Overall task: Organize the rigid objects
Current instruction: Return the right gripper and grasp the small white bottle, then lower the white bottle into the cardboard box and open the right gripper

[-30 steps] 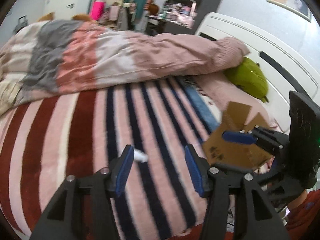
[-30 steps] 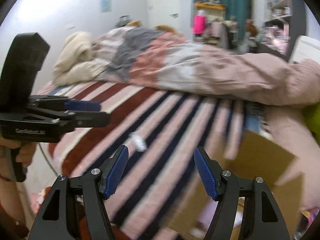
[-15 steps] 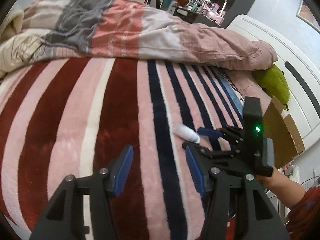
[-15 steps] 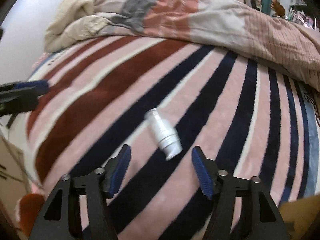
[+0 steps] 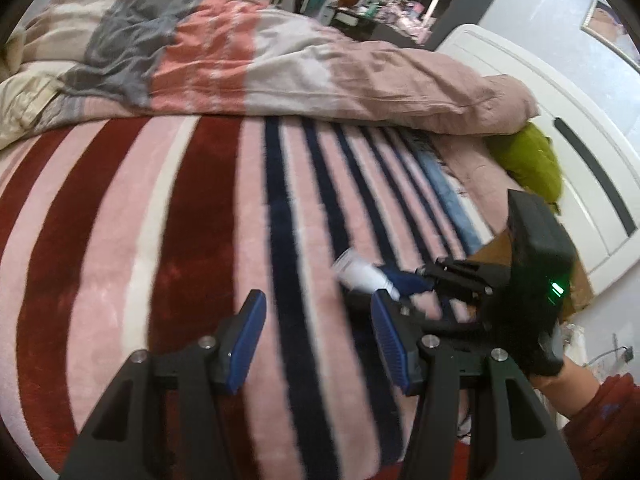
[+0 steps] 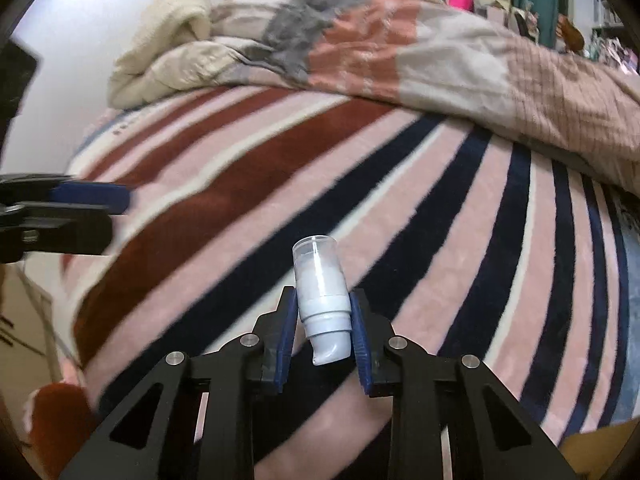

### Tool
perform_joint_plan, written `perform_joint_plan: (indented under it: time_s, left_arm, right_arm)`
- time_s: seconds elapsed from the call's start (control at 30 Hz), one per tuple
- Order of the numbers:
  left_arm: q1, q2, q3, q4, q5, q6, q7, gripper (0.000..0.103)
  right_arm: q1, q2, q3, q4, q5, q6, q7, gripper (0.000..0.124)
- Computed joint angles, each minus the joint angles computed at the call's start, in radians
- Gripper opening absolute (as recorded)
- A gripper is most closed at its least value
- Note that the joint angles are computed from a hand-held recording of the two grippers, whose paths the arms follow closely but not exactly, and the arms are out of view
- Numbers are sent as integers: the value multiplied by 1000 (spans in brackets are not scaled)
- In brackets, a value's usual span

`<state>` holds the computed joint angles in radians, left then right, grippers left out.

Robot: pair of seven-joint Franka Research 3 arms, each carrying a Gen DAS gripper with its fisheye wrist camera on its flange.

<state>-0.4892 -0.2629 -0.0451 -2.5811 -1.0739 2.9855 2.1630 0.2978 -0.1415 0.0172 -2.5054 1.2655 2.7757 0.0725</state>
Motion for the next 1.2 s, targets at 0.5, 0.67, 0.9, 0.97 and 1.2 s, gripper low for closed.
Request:
perform_joint_plan:
  time_s: [0.5, 0.67, 0.9, 0.97, 1.2]
  left_arm:
    - [-40, -23, -139, 181, -148, -73, 133, 37]
    - [-63, 67, -168, 287, -7, -78, 28, 37]
    - [-45, 247, -258, 467, 308, -101, -187, 36]
    - [-33, 296, -283, 513, 379, -113, -232, 36]
    - [22, 402, -355, 603, 503, -155, -306, 36]
  right_arm:
    - [-51, -544, -167, -231, -169, -190, 79, 21]
    - [-107, -596, -220, -245, -238, -196, 116, 21]
    - [-237, -573, -283, -208, -395, -252, 205, 21]
    - [-270, -546, -294, -191, -433, -271, 228, 21]
    - [-337, -459, -317, -154, -493, -306, 238, 21]
